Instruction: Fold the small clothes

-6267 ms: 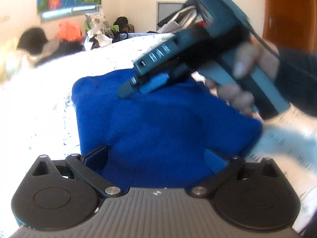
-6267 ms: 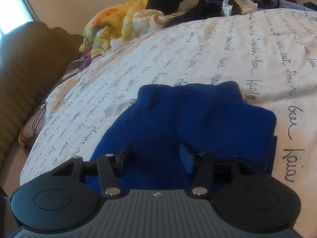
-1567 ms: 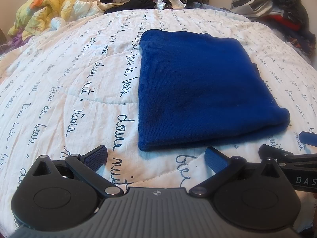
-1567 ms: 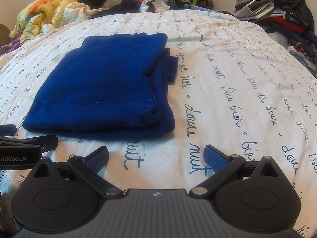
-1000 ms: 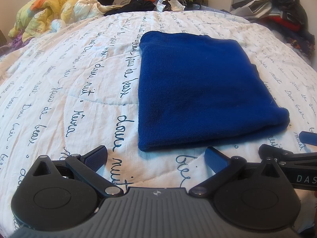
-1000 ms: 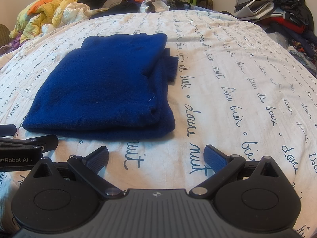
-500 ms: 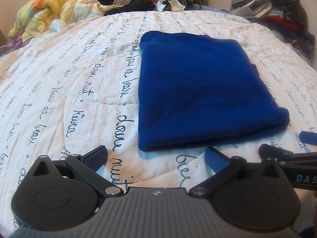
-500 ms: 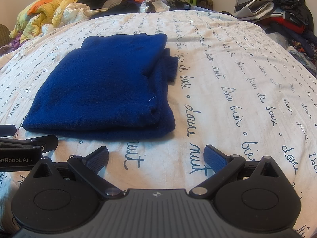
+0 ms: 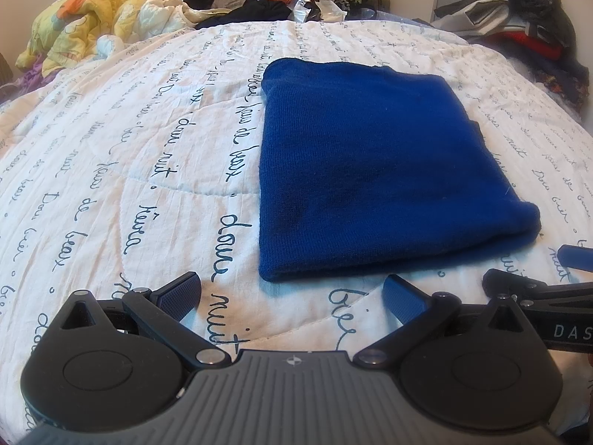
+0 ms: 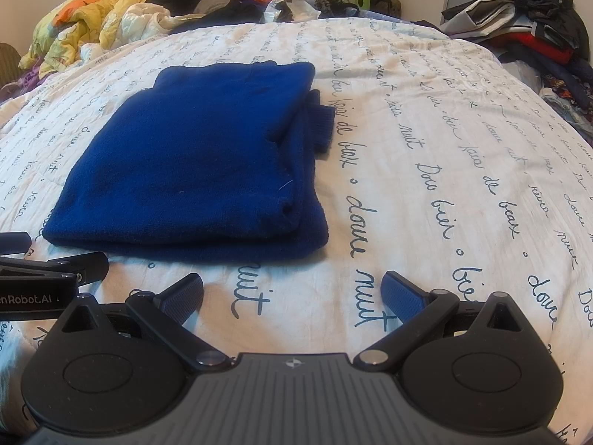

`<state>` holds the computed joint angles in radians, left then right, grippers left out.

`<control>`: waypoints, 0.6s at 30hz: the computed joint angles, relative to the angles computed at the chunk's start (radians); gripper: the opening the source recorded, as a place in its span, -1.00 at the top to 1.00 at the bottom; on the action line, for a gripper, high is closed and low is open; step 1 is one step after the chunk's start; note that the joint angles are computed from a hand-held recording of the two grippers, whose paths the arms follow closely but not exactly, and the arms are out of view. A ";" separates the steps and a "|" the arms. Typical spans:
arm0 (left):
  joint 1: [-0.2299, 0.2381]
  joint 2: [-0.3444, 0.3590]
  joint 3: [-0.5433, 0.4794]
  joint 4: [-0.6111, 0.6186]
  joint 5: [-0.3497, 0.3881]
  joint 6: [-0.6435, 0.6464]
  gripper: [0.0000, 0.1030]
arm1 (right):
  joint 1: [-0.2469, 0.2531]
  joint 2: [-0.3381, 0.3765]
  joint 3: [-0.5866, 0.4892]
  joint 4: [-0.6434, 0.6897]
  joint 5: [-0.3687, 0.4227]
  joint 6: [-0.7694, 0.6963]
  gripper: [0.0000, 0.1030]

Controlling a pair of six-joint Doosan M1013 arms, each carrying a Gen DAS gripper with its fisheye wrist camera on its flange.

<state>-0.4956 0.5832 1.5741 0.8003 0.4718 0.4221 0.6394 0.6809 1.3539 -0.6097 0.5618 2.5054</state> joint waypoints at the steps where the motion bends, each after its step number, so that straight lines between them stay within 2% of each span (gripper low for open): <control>1: -0.001 0.000 0.000 -0.004 0.001 0.003 -1.00 | -0.002 0.001 -0.004 0.014 0.004 -0.018 -1.00; 6: -0.001 -0.002 -0.002 -0.031 0.007 0.031 -1.00 | -0.006 -0.002 -0.003 0.063 -0.014 -0.082 -1.00; 12: -0.007 -0.012 0.008 -0.003 0.001 0.019 -1.00 | -0.005 -0.006 -0.004 0.044 -0.005 -0.057 -1.00; 15: -0.020 -0.026 0.024 0.110 0.011 -0.064 -1.00 | 0.000 -0.015 0.006 -0.022 -0.012 -0.013 -1.00; 18: -0.015 -0.068 0.079 0.363 -0.056 -0.295 -1.00 | -0.005 -0.039 0.035 -0.096 -0.051 0.035 -1.00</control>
